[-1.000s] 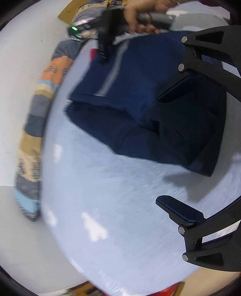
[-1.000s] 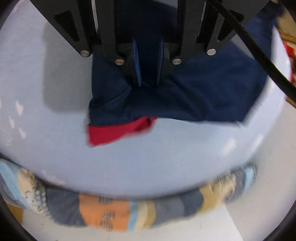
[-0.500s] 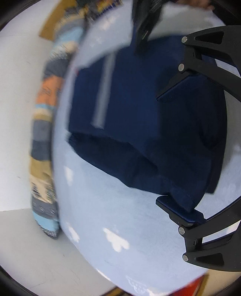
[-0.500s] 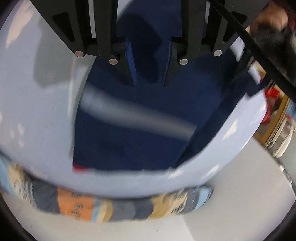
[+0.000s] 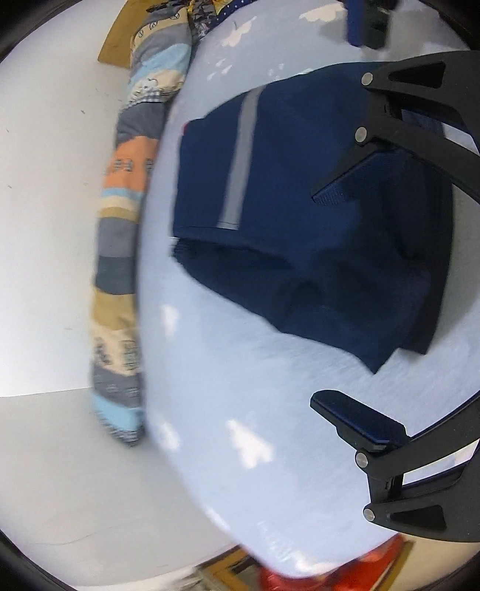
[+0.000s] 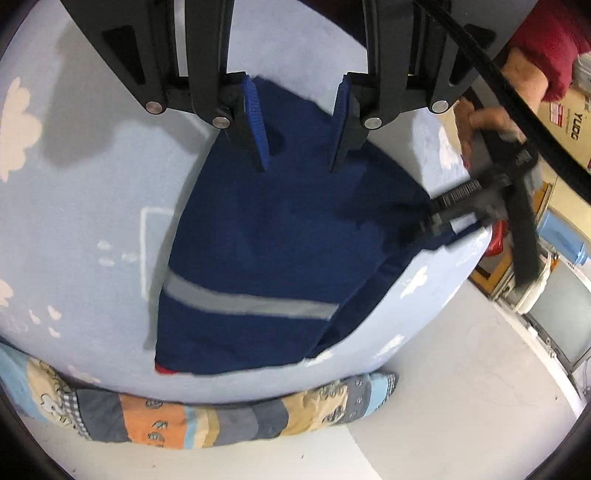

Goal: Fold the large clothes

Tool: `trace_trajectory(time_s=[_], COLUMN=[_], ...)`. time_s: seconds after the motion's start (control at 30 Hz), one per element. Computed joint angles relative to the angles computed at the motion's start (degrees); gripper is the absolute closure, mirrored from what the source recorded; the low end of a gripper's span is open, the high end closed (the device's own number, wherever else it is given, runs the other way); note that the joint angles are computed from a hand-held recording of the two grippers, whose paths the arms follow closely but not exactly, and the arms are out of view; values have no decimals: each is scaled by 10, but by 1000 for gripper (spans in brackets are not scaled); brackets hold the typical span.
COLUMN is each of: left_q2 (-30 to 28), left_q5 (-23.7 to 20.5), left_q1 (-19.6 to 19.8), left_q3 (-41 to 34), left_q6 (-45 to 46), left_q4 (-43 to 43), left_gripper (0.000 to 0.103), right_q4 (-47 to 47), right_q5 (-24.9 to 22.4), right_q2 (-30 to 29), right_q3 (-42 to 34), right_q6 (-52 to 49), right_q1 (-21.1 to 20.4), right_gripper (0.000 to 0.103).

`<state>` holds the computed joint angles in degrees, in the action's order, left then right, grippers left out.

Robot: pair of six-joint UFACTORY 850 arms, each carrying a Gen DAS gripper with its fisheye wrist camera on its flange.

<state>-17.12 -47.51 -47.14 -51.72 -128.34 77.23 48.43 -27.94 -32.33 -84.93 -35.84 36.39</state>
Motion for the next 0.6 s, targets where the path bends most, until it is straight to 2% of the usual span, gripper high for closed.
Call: trace_trajectory(time_s=[0.13,0.37,0.5,0.6], left_q2=[-14,-44,-44,-40], left_q5=[9,39,41,40], left_q1=[4,15,14,11], left_q3=[-15,-36,-33,-29], left_q6=[32,124,117,105], left_q4=[-14,-87,-85,-77], left_gripper=[3,3,3,3], right_q4=[-31,-9,18,39], right_q5=[-3,-37,-49,-33], right_q2=[-11,-51,-43,-27], right_q3=[-5,-35,-29,-17], right_q6=[9,31,14,-7], right_q1=[11,6,-1,-6], right_gripper=[68,66,66,62])
